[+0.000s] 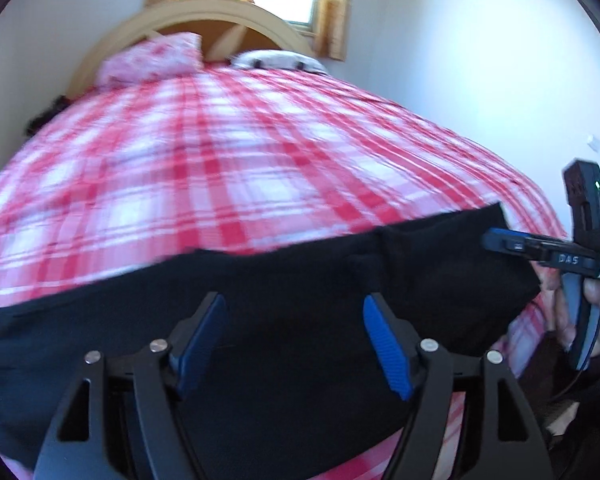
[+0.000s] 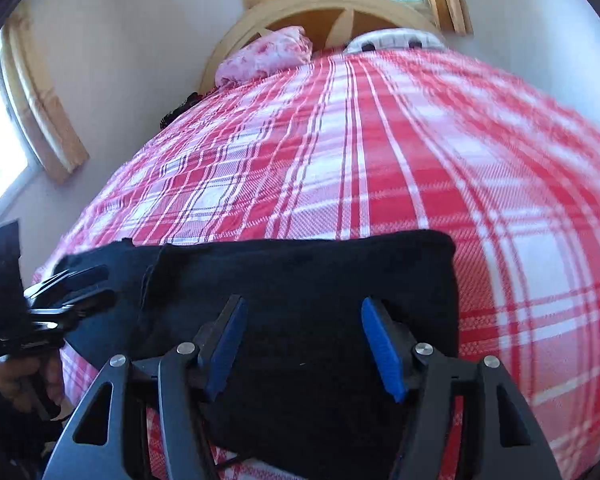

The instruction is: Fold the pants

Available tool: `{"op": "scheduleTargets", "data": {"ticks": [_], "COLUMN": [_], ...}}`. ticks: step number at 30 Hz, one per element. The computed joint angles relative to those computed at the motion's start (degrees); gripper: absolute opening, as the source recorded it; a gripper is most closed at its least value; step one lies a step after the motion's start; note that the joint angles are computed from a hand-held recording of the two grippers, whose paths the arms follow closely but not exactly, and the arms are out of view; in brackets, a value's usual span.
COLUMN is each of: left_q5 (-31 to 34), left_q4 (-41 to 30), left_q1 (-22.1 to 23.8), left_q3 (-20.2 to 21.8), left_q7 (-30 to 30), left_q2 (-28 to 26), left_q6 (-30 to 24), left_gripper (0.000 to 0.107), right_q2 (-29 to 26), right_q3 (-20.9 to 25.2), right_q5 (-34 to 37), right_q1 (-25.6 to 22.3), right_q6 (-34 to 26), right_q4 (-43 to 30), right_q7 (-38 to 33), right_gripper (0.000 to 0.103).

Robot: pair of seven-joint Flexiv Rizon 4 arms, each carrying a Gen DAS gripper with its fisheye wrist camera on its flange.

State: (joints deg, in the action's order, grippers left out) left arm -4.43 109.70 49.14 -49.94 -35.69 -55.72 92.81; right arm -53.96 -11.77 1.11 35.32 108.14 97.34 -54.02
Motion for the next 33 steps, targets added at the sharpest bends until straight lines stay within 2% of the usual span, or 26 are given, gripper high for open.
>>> {"op": "scheduleTargets", "data": {"ticks": [3,6,7,9,11,13,15,17,20,25,27,29,30,33], "left_q5": [-0.43,-1.89,-3.18,-5.28,-9.08,-11.53,-13.85,-16.2,-18.44,-20.85,-21.84,-23.39,-24.47,-27.19], "left_q4": [-1.39,-5.2,-6.95,-9.5,-12.64,-13.82,-15.12,-15.7,-17.21,-18.07,-17.63,-16.39,-15.45,-12.45], "left_q1": [0.76,-1.52,-2.42,-1.66,-2.8,-0.88,-1.52,-0.28,-2.18,-4.61,-5.47,-4.68,-4.02,-2.63], "left_q3": [3.93,11.5,14.16,15.39,18.3,16.24,16.84,14.86,16.38,19.62,20.58,19.47,18.54,16.17], "left_q7": [-1.83,-5.18,-6.58,-7.51,-8.62,-6.64,-6.41,-4.64,-3.68,-1.29,-0.4,1.63,2.47,5.5], "left_q2": [2.23,4.27,4.74,4.14,3.75,2.25,1.51,0.4,-0.64,0.43,1.16,1.83,2.36,3.74], "left_q6": [3.3,4.68,3.66,0.51,-4.05,-7.23,-9.47,-13.07,-13.83,-16.39,-16.0,-16.58,-17.24,-14.32], "left_gripper": [0.076,0.077,0.077,0.077,0.075,0.074,0.067,0.063,0.062,0.063,0.051,0.025,0.022,0.02], "right_q2": [0.07,0.51,0.74,0.99,1.15,1.18,1.1,0.93,0.43,-0.09,-0.35,-0.67,-0.77,-0.91], "right_q3": [0.02,0.6,1.32,4.25,6.68,7.66,8.78,10.38,11.63,11.22,12.14,13.18,13.4,13.34], "right_q5": [0.06,1.6,1.98,1.12,0.13,-0.06,-0.39,-1.19,-2.07,-0.97,-1.29,-1.75,-1.9,-2.01], "right_q1": [0.05,0.45,0.34,-1.23,-2.25,-2.05,-1.94,-2.33,-2.05,-1.08,-2.09,-3.28,-3.56,-3.84], "right_q6": [1.72,6.09,8.0,10.81,13.03,13.84,14.35,15.45,16.75,13.32,13.02,13.17,13.4,14.08], "right_q4": [0.65,2.09,2.75,3.39,4.19,4.54,4.72,4.99,4.75,3.21,2.75,2.38,2.34,2.5], "right_q7": [-0.99,-2.46,-3.32,-5.15,-7.13,-9.04,-10.55,-11.69,-13.53,-13.8,-13.05,-12.0,-11.66,-11.11], "right_gripper": [0.062,0.062,0.062,0.062,0.062,0.062,0.062,0.062,0.062,0.062,0.062,0.062,0.062,0.062]}}
